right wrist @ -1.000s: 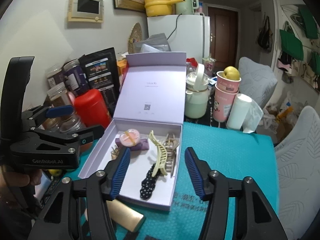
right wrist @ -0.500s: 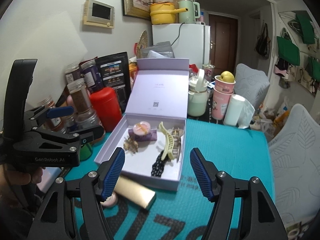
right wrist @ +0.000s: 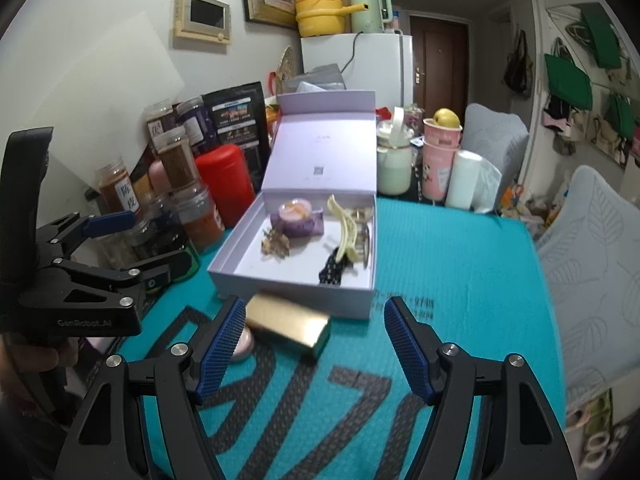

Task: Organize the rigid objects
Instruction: 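Withdraw both grippers from the white box toward the pink compact and gold box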

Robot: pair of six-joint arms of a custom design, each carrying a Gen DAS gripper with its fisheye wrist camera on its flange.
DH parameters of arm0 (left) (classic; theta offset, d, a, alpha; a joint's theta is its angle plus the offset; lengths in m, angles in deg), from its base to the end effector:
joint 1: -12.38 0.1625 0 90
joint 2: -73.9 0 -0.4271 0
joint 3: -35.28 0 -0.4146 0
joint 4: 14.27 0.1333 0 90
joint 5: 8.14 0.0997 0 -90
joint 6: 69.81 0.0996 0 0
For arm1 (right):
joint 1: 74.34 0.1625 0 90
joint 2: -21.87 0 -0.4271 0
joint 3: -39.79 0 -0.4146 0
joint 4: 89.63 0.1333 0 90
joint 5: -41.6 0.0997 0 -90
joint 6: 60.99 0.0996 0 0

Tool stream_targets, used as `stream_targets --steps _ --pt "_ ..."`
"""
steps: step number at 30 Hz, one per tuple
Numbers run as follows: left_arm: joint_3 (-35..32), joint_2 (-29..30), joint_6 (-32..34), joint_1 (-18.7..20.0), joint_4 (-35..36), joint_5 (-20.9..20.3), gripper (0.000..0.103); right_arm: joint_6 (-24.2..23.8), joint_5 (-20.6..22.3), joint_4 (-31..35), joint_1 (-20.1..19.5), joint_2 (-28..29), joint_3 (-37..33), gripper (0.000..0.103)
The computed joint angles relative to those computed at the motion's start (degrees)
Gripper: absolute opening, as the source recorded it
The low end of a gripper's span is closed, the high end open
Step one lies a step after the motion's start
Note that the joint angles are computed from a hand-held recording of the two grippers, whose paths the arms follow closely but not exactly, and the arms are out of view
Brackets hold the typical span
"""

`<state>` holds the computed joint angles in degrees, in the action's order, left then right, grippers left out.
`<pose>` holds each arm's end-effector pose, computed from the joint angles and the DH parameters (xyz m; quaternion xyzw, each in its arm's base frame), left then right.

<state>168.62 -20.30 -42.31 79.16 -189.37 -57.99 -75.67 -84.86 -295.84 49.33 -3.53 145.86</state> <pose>0.0182 -0.4586 0.3455 0.2493 0.8388 -0.3546 0.3295 0.3836 -0.4422 -0.0706 0.2833 -0.8643 0.3351 0.2460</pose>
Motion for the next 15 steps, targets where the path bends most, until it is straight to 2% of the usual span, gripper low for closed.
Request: stream_targets --steps 6,12,15 --pt "1.8 -1.3 -1.0 1.8 1.7 -1.5 0.103 1.6 -0.3 -1.3 0.1 0.8 1.9 0.072" --pt "3.0 -1.9 -1.4 4.9 5.1 -5.5 0.103 3.1 0.7 -3.2 -0.6 2.4 3.3 0.072" --pt "3.7 -1.7 -1.8 6.0 4.6 -6.9 0.103 3.5 0.6 -4.1 -0.9 3.2 3.7 0.072"
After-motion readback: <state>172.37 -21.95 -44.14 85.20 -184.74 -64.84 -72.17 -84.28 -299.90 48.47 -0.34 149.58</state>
